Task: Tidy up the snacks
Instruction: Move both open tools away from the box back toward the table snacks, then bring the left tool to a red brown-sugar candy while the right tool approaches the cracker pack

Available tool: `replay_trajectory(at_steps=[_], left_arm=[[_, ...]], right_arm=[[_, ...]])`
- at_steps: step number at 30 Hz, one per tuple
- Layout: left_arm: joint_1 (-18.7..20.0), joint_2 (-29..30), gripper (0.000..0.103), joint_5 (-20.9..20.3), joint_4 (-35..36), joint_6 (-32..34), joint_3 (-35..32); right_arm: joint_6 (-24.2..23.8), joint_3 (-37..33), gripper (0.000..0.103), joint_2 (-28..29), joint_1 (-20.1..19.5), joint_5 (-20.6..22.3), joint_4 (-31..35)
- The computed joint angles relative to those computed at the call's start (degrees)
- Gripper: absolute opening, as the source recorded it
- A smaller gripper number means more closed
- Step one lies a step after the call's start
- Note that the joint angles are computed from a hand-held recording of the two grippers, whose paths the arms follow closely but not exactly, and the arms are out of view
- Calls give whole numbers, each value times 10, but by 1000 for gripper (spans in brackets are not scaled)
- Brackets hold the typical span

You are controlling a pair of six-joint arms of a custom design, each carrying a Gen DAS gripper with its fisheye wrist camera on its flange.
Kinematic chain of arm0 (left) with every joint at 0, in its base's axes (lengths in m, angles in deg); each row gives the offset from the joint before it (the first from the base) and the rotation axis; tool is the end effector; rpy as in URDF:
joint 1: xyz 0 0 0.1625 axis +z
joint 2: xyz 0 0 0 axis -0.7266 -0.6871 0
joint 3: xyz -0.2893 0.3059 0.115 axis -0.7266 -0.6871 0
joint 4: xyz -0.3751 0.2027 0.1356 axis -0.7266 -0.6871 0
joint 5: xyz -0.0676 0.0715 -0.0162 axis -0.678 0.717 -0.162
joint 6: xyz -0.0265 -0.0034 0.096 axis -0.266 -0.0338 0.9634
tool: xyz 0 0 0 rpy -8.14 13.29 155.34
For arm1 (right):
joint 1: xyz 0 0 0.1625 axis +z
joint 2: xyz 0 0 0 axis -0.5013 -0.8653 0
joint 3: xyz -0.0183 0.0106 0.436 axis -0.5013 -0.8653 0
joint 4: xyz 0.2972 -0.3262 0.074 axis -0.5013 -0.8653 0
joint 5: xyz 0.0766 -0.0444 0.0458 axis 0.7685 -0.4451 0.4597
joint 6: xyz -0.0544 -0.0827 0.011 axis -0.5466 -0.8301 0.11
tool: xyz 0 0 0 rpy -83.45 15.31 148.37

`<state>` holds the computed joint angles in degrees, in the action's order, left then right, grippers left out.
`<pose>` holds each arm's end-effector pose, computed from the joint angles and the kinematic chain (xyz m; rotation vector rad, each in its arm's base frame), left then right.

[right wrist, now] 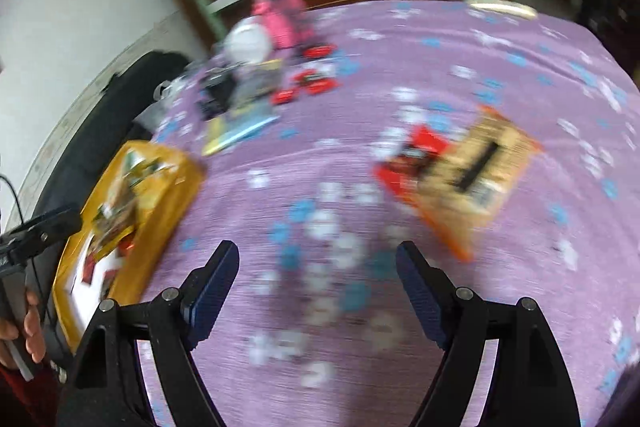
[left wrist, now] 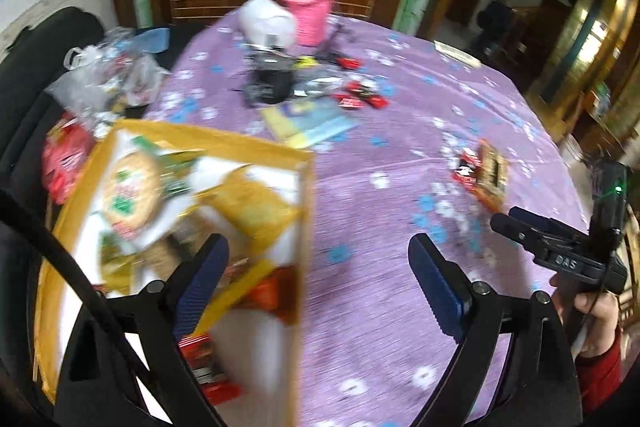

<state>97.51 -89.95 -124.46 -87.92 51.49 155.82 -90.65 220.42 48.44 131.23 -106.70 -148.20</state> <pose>-0.0254 -0.3504 0.2203 0.3768 2.4601 -0.7036 0.1701 -0.3818 -0.0106 0.3893 -2.6022 0.7444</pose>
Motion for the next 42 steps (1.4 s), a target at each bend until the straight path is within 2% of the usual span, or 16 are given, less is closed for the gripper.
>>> replay_trajectory(at_steps=[3, 9, 13, 16, 20, 23, 24, 27, 28, 30, 31, 34, 37, 42], left_arm=[[-6, 64, 92, -27, -28, 0, -20], [-12, 184, 92, -36, -56, 15, -73], [-2, 263, 92, -35, -78, 42, -114], [7, 299, 92, -39, -101, 53, -131], [14, 334, 92, -39, -125, 69, -145], [20, 347, 92, -38, -131, 71, -151], [22, 352, 92, -39, -132, 73, -153], [26, 365, 92, -38, -138, 78, -159], [27, 371, 92, -38, -141, 80, -161], [28, 385, 91, -40, -146, 83, -169], [29, 393, 91, -41, -149, 85, -173], [31, 424, 91, -40, -156, 95, -189], [36, 452, 91, -36, -153, 98, -206], [42, 471, 88, -26, -158, 111, -214]], right_arm=[[24, 11, 81, -22, -24, -12, -9], [72, 4, 81, -62, -55, -28, 13], [100, -24, 81, -67, -59, -49, 50], [115, -49, 81, -56, -50, -69, 72], [93, -92, 80, -16, -20, -150, 83], [90, -108, 80, -1, -19, -180, 95], [89, -110, 76, 1, -20, -185, 98], [60, -104, 71, 3, -28, -173, 79], [48, -101, 62, 2, -28, -176, 66], [29, -91, 52, -7, -33, -171, 54], [28, -84, 51, -16, -39, -160, 60], [33, -68, 52, -38, -53, -128, 77], [64, -61, 54, -52, -66, -88, 93], [79, -88, 69, -40, -56, -111, 110]])
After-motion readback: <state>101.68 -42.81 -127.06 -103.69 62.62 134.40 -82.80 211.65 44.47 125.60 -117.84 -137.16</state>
